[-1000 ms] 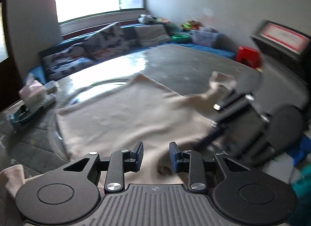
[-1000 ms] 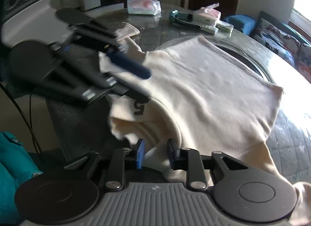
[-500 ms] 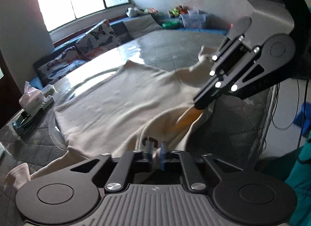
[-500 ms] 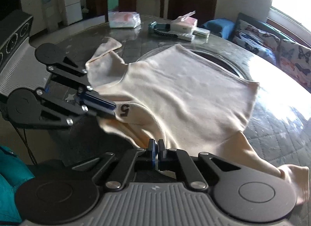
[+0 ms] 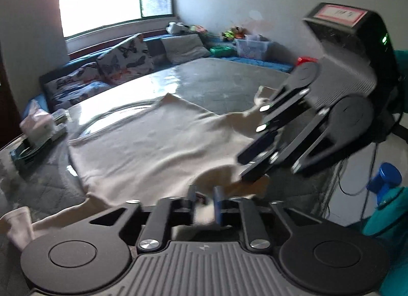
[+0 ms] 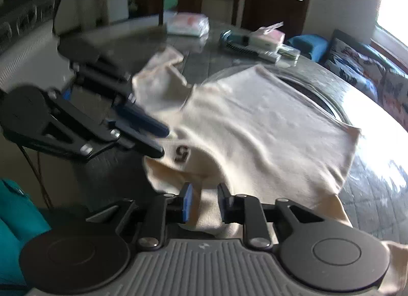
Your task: Fold clothes
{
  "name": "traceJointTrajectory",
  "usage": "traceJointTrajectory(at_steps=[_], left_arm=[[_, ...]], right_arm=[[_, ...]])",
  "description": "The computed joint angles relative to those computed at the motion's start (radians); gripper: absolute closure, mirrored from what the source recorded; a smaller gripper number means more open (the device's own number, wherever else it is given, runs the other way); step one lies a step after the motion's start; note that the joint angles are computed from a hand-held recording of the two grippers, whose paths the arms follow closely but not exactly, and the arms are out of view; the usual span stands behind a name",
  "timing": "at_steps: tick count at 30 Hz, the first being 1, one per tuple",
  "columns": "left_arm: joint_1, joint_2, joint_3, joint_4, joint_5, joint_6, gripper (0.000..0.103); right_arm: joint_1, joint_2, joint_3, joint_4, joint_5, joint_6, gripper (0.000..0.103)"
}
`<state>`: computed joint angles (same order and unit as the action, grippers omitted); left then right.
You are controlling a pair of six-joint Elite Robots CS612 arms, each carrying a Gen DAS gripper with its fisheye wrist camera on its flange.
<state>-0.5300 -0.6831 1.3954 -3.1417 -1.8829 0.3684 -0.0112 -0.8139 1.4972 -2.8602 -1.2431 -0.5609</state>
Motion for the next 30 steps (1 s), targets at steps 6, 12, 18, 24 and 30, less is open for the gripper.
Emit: traceJointTrajectory(at_steps=[6,12,18,24,30], left_arm=[[-0.024,0.007,0.001,0.037,0.105,0.077,0.089],[0.013,0.013,0.002,-0.064,-0.007,-0.044,0.100],[0.021,0.011,-0.007,-0.003,-0.031,-0.014,0.098],[0.013,0.040,-0.075,-0.007,0.002,-0.083,0.097],[0.004,0.083,-0.145,0.109,0.024,-0.126,0.097]], right_arm=[[0.012,0.009,0.009,-0.054,-0.065,-0.013,0.099],[-0.017,-0.022,0.039,-0.065,-0.005,0.061,0.102],[-0.026,-0.017,0.027,-0.043,0.046,0.073,0.094],[-0.014,0.037,-0.053,0.003,0.042,0.114,0.094],[-0.012,0.043,-0.044,0.030,0.069,0.086,0.094]])
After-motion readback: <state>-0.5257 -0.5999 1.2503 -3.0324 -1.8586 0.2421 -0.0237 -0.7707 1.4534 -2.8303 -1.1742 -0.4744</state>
